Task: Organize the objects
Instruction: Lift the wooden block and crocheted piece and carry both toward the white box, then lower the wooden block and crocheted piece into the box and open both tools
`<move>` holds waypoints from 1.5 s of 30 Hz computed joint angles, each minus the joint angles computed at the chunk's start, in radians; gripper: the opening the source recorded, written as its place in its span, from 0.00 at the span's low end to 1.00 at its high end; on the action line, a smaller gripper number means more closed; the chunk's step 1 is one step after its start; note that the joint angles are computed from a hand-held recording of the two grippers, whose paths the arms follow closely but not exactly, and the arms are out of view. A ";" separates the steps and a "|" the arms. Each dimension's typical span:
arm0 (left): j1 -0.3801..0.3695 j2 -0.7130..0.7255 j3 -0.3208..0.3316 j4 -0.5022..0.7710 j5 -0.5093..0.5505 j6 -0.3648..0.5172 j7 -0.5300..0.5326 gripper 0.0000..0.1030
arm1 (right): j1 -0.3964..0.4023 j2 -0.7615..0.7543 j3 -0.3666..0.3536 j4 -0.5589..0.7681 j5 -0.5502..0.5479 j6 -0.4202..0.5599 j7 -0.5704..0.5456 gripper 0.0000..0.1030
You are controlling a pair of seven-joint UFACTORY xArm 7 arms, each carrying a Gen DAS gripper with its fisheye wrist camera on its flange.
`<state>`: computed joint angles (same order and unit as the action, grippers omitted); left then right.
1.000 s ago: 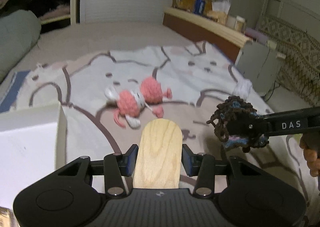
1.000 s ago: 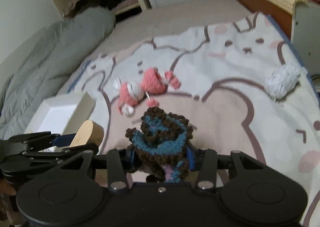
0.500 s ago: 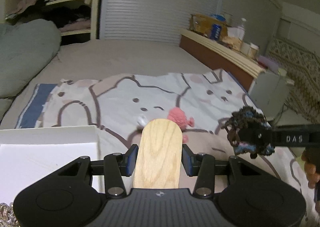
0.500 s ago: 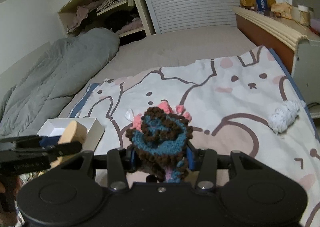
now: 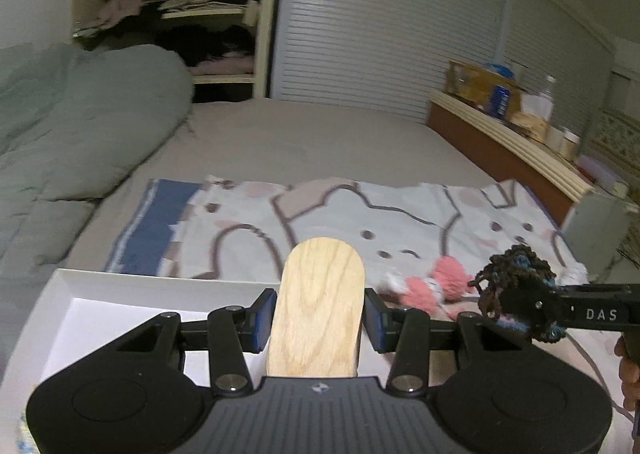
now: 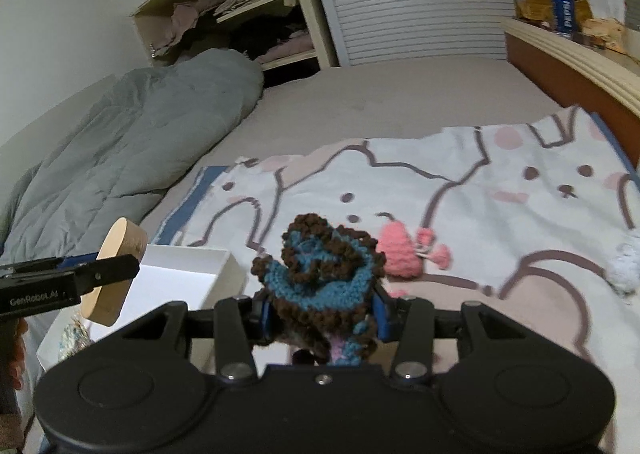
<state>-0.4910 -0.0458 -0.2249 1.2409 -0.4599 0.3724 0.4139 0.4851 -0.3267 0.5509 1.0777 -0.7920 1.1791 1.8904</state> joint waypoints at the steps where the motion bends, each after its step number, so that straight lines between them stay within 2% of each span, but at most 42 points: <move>1: 0.005 0.001 0.004 0.001 0.009 -0.003 -0.006 0.45 | -0.006 0.019 0.001 0.014 -0.013 -0.008 0.003 0.45; 7: 0.042 0.016 0.025 0.017 0.040 -0.016 -0.036 0.45 | 0.012 0.146 -0.033 0.110 -0.106 -0.046 0.009 0.45; 11: 0.067 0.029 0.032 0.026 0.088 -0.030 -0.084 0.45 | 0.049 0.228 -0.077 0.175 -0.159 -0.073 0.008 0.45; 18: 0.101 0.049 0.040 0.040 0.105 -0.044 -0.140 0.45 | 0.116 0.366 -0.172 0.285 -0.213 -0.164 -0.003 0.45; 25: 0.125 0.101 0.039 0.070 0.126 0.000 -0.177 0.45 | 0.183 0.498 -0.258 0.399 -0.162 -0.235 -0.112 0.45; 34: 0.139 0.169 0.034 0.102 0.211 0.086 -0.225 0.45 | 0.261 0.593 -0.356 0.473 -0.071 -0.231 -0.212 0.45; 38: 0.144 0.181 0.031 0.100 0.216 0.100 -0.223 0.45 | 0.280 0.601 -0.377 0.477 -0.059 -0.220 -0.243 0.51; 45: 0.137 0.194 0.029 0.094 0.252 0.112 -0.239 0.45 | 0.298 0.582 -0.379 0.459 -0.069 -0.204 -0.265 0.53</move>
<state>-0.3537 0.1484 -0.1954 1.3352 -0.2081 0.4848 0.1753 0.7826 0.2552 0.1719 1.5363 -0.8606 0.9751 1.6253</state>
